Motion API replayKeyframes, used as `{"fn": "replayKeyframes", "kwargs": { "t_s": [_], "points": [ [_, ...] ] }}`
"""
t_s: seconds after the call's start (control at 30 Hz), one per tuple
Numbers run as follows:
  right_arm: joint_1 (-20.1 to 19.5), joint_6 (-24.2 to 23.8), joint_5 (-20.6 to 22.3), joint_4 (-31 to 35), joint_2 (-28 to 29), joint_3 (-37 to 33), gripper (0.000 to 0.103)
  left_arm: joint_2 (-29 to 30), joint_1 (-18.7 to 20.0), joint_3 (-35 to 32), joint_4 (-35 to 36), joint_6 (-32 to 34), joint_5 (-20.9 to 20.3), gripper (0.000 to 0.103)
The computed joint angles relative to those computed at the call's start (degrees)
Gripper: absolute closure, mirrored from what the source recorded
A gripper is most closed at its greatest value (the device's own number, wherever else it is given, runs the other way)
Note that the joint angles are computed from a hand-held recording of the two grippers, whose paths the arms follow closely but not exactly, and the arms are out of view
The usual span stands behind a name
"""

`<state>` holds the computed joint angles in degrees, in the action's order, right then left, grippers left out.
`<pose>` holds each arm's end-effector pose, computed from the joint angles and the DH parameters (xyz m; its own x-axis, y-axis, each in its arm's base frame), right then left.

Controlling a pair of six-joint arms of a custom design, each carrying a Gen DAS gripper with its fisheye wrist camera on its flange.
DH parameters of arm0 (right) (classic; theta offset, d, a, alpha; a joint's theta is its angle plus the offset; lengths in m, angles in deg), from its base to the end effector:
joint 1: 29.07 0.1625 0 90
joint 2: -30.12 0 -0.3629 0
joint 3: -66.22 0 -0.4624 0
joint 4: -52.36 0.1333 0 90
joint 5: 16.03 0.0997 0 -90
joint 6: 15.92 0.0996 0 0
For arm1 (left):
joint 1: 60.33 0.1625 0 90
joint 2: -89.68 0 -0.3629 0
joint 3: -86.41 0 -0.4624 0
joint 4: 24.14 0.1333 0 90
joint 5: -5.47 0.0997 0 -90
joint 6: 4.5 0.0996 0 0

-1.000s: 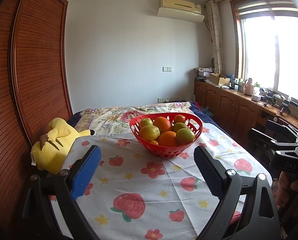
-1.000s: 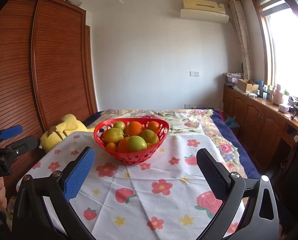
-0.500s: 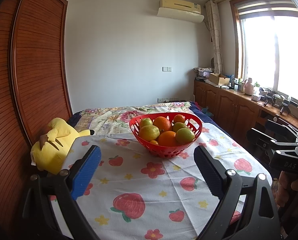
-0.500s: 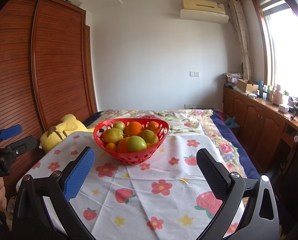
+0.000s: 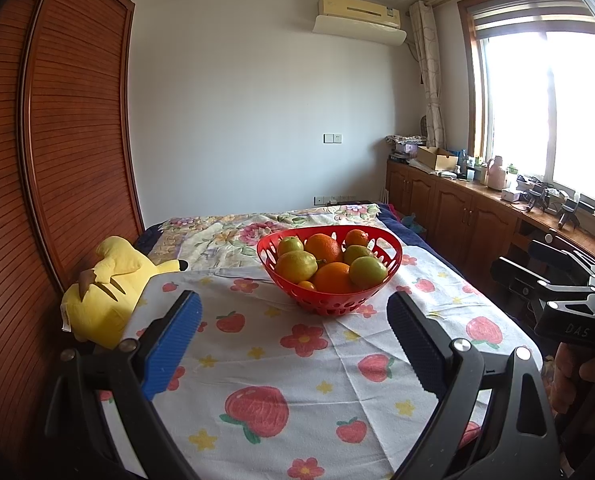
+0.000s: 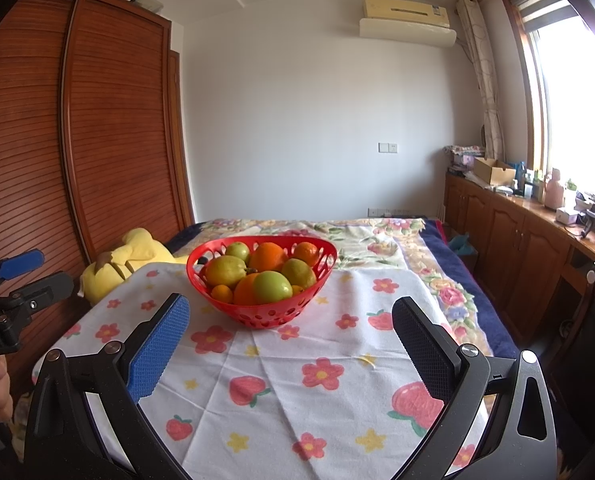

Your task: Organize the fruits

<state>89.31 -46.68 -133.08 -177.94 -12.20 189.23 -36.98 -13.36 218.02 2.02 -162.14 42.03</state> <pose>0.3009 -0.3718 -0.0084 -0.7106 -0.2948 0.6389 -0.7027 0.3425 -0.6236 -0.0101 -0.3234 0.2977 -0.7026 0.0547 -0.7095 0.6702 0.3859 -0.6339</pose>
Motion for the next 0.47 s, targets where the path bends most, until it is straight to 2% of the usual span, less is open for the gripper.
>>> {"fn": "replayKeyframes", "kwargs": {
  "t_s": [0.47],
  "points": [
    [-0.02, 0.01, 0.01, -0.03, 0.02, 0.02, 0.000, 0.12, -0.21, 0.01, 0.23, -0.49, 0.02, 0.008]
  ]
}}
